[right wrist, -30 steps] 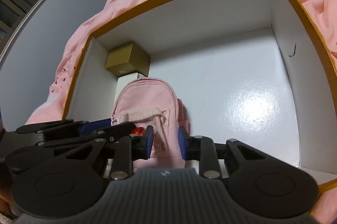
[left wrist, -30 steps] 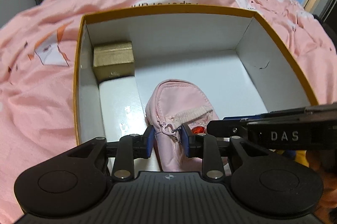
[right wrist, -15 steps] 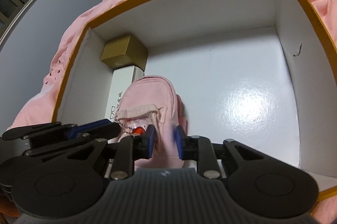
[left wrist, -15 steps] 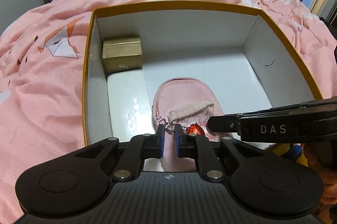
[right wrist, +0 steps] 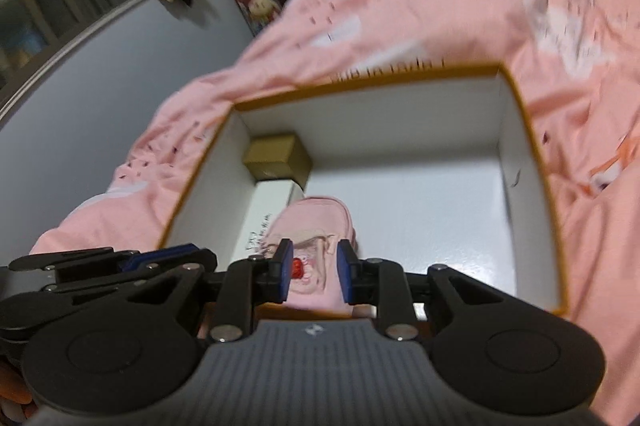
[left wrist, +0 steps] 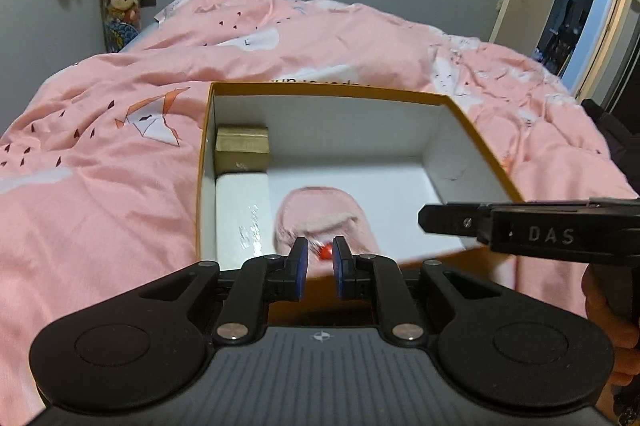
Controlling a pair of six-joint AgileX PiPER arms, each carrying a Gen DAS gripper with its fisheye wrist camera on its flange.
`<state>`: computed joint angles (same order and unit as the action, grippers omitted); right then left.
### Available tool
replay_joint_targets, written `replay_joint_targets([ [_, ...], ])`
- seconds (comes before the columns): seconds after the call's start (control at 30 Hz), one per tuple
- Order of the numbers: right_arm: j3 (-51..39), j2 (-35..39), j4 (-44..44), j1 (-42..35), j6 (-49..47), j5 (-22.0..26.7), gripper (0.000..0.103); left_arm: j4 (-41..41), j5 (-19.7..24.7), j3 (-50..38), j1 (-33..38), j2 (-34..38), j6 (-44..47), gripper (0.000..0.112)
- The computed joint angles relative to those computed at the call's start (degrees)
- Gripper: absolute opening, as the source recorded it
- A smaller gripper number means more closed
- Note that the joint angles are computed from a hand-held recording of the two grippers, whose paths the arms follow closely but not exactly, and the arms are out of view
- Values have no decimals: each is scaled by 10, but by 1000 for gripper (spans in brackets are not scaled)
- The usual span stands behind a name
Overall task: Organize objects
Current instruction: 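Release the pink pouch into the box with the left gripper, then grasp the dark grey card box beside the orange box with the left gripper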
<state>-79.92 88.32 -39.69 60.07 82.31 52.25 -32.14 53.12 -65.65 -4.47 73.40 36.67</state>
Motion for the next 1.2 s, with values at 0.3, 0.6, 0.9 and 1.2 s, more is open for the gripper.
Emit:
replay_joint_targets([
  [0.3,27,5,15,86,3,99,29,38,-22,94,-8,-55,-41,25],
  [0.6,43,45,43,76,6,95,29,-2,9,102,56,-14,-66,53],
  [0.9,34,71,79,60,-34,82,29,-45,69,77,98,71,-76,61],
  [1.2,38,81,89,47,-55,62,30,-87,85,63,98,140,-63,71],
])
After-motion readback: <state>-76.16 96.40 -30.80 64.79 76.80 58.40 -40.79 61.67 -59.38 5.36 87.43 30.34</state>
